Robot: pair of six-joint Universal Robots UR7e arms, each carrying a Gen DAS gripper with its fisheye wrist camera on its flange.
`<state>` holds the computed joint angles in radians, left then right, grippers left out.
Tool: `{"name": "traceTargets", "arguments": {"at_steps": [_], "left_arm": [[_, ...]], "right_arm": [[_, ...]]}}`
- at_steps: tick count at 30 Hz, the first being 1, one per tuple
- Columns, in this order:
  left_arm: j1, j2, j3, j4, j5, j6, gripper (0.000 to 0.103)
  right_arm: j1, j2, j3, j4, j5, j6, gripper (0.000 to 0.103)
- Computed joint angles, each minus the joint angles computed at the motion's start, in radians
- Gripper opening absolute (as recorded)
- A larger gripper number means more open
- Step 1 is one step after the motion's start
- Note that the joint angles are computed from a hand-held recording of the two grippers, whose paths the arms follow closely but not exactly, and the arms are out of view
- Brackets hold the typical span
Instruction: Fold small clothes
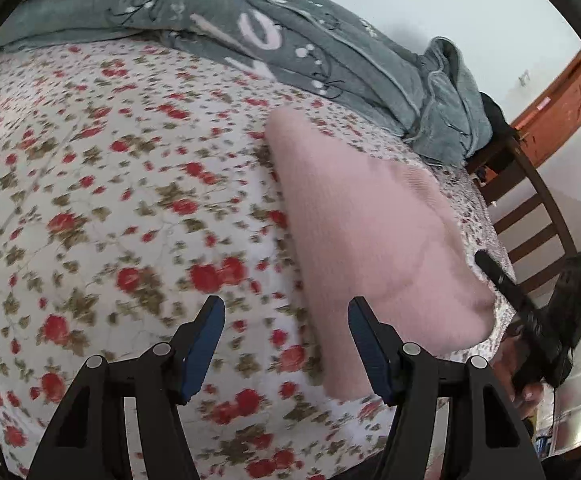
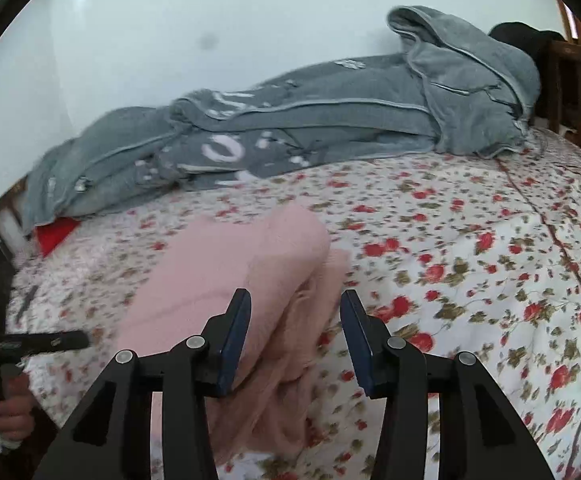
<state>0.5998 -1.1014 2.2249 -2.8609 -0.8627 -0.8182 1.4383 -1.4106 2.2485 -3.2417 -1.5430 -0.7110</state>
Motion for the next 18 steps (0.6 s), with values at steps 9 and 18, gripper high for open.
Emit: {"name": "traceTargets", "arguments": {"at_steps": [9, 18], "left_arm": [[-0.001, 0.158, -0.166, 0.191, 0.031, -0.032, 0.063], [-0.061, 0.121, -0.164, 0.350, 0.062, -0.102, 0.062]], "right_arm": [[-0.024, 0.073, 0.057, -0.112, -0.115, -0.114, 0.046], [0.023, -0.004, 0.060, -0.054, -0.192, -0.130, 0.046]]}}
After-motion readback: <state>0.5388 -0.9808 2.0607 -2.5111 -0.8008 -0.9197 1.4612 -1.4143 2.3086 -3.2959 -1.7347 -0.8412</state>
